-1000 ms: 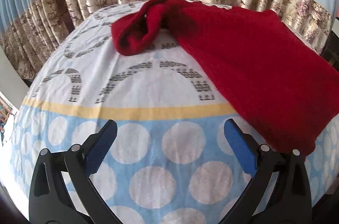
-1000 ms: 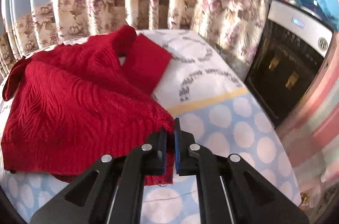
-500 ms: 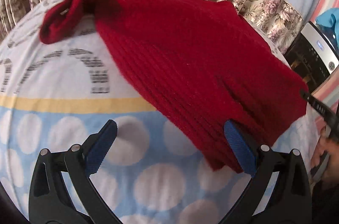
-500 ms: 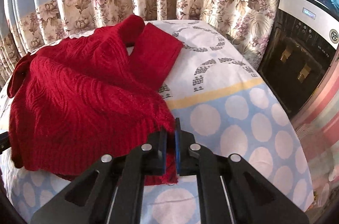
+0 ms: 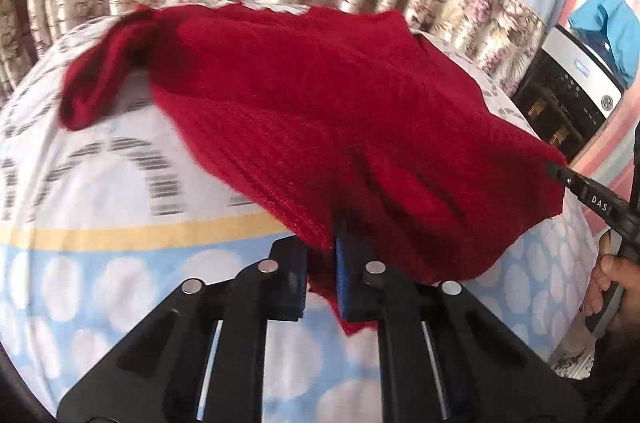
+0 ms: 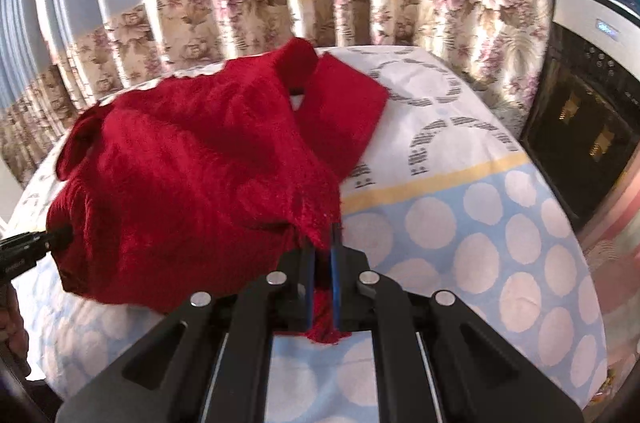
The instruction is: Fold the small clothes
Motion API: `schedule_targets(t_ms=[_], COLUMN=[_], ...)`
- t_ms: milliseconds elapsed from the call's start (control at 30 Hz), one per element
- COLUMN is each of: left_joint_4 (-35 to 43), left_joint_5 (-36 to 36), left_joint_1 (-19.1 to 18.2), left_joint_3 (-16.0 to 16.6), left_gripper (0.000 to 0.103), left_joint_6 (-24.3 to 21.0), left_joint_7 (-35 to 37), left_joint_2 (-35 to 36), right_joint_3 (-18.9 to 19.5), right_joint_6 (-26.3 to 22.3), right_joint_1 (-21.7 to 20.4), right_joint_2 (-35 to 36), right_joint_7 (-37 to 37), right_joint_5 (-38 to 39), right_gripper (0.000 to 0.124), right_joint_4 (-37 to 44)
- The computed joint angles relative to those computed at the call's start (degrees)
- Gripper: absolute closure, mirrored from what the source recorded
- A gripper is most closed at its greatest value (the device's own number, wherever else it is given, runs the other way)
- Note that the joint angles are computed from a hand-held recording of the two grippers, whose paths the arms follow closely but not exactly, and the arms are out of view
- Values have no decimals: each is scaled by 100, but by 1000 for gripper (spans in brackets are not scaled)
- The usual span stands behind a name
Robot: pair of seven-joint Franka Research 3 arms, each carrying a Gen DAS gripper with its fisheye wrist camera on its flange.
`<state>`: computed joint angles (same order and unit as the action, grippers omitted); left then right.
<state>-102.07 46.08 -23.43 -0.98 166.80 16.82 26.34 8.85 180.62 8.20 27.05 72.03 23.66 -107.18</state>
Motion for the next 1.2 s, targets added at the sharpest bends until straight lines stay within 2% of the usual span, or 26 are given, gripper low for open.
schedule_targets(t_ms=[67,133,233,333,433,533,567,600,633,667,700,733,900,1000,1200], left_joint_4=[-443,-863,-1516,-1954,-2274,-2315,-2275,-2237,-2218,-2282,-2354,-2409,-2215,-1814,-693], left_joint_5=[309,511,811,861,747,564,332,356,632,766,941,1211,1825,2285,2635], left_joint_1=[-113,-19,121,320,549,752,821,816,743,753,781,787,1016,1199,1334], left_joint_3=[194,157,53,-139,-355,-608,-710,-749,-729,-738,-730,-719,-770,-651,-381], left_gripper=[96,96,96,96,96,95,90,80,64,26,8,7,5,4,4], left_joint_6=[-48,-100,-363,-581,-653,-804,-888,-1070,-1361,-1348,-1280,-1356,-1673,-1668,-1933], left_joint_7=[-323,-493,-780,-885,-892,-685,-352,-293,-610,-789,-1009,-1364,-1868,-2203,-2121], left_joint_2=[-418,-809,-1454,-1864,-2053,-1951,-1876,-1839,-1861,-1915,-1988,-2099,-2174,-1956,-1180], right_joint_3=[597,1019,1484,1728,1608,1224,985,790,583,524,479,465,369,249,465], right_joint_6=[-133,-269,-570,-879,-1097,-1298,-1334,-1354,-1353,-1330,-1317,-1284,-934,-919,-847], right_joint_1=[-495,-830,-1186,-1367,-1219,-869,-666,-499,-332,-297,-279,-302,-251,-121,-159], right_joint_2=[-112,-227,-397,-583,-769,-836,-838,-840,-855,-879,-904,-947,-903,-706,-173], right_joint_7=[-374,-785,-1399,-1899,-2142,-2052,-1870,-1741,-1602,-1656,-1716,-1825,-2284,-2173,-2271], right_joint_5=[145,356,788,1243,1453,1377,1206,1096,987,1092,1231,1433,2036,1951,2001], right_gripper=[118,118,118,118,118,117,117,113,112,110,95,85,82,79,78], right_joint_4=[-99,-207,-339,-486,-677,-799,-836,-847,-878,-901,-909,-914,-639,-270,632])
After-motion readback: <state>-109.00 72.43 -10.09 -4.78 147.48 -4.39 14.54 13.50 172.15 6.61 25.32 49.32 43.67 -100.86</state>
